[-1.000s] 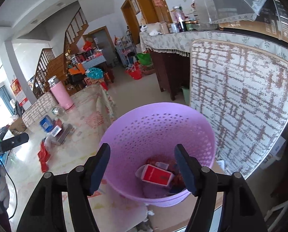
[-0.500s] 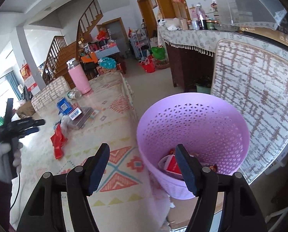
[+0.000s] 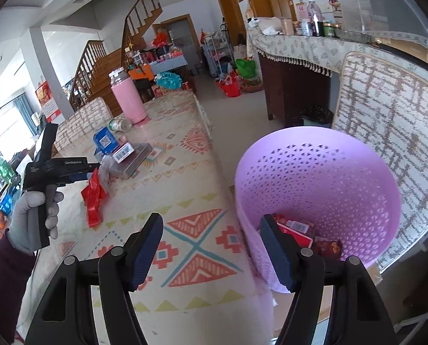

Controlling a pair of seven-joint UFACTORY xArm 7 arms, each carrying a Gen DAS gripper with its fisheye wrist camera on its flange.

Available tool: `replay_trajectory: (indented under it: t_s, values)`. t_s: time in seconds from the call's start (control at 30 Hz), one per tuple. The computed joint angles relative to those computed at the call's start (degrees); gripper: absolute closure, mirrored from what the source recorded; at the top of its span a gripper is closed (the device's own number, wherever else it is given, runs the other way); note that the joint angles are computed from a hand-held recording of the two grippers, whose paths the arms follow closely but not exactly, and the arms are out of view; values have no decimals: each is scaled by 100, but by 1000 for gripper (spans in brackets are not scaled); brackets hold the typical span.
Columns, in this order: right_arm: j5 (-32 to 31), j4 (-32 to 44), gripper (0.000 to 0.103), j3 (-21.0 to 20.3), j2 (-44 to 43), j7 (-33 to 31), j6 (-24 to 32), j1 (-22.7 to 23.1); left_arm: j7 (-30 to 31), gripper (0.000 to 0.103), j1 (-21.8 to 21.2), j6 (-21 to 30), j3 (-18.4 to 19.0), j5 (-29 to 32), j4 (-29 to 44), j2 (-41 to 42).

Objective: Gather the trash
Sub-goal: 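Grasp the light blue roll with the left tool while the right grasps the red plastic bag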

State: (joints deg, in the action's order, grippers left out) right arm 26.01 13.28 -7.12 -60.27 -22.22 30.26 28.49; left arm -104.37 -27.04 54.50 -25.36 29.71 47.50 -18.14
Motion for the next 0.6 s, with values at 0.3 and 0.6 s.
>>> replay_trajectory:
  t_s: [0.3,0.6]
  values:
    - [287,170,29,188,490,26,-262,745,-430,79,-332,933,-651,-263,-34,-802]
    - [790,714,29,558,1640,-24,-616,1846,-788,79,-541,1680,-1271,11,84,-919]
